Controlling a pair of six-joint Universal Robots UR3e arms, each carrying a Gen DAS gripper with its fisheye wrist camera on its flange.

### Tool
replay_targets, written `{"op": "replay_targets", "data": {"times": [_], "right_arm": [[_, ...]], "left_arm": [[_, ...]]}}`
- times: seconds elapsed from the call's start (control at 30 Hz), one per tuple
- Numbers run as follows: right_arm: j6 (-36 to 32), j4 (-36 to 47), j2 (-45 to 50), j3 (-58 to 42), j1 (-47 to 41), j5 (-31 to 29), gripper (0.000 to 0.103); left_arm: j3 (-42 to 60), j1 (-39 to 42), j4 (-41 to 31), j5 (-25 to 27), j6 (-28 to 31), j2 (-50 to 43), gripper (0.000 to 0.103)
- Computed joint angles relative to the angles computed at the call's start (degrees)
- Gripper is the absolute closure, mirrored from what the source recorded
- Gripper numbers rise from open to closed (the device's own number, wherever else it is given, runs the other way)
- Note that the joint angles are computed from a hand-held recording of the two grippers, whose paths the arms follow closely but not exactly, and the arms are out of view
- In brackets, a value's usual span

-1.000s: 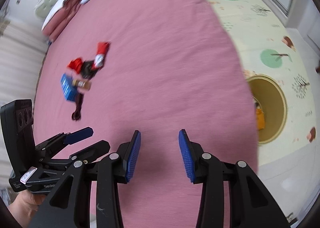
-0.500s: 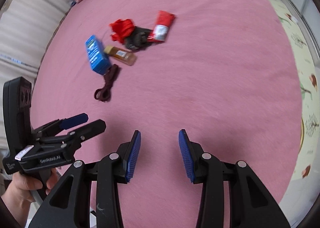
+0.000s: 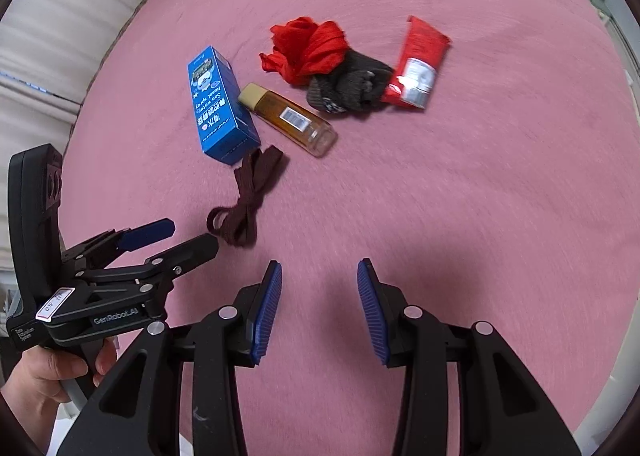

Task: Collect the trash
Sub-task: 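Grasp the dark brown shoelace with left tool while right tool grasps gold perfume bottle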

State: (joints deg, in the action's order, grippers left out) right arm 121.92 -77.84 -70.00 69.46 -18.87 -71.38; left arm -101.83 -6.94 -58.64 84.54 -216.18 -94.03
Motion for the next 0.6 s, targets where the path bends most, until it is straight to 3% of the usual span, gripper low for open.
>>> {"op": "replay_targets", "data": {"times": [0.33,0.43,0.53,0.6], "right_arm": [[2.70,-3.72,10.44,-9.37,8.53,-0.02,0.064],[2.79,-3.03,12.80,-12.56,9.97,0.24,0.064],[3.08,-2.65,15.31,-15.52,11.67,0.33,0.064],[3.13,-2.65,16.49,-16.70,12.47,0.38,0.064]], "left_arm": [[2.48,3.64,4.27,-2.45,5.21,-10.45,0.024],[6.96,2.62,-0.39,-0.03,5.24,-14.46,0.043],[6.83,2.94,-0.57,0.45,3.51,-14.45,0.051],[4.96,4.01,0.15,-0.51,2.87,-12.70,0.069]]}}
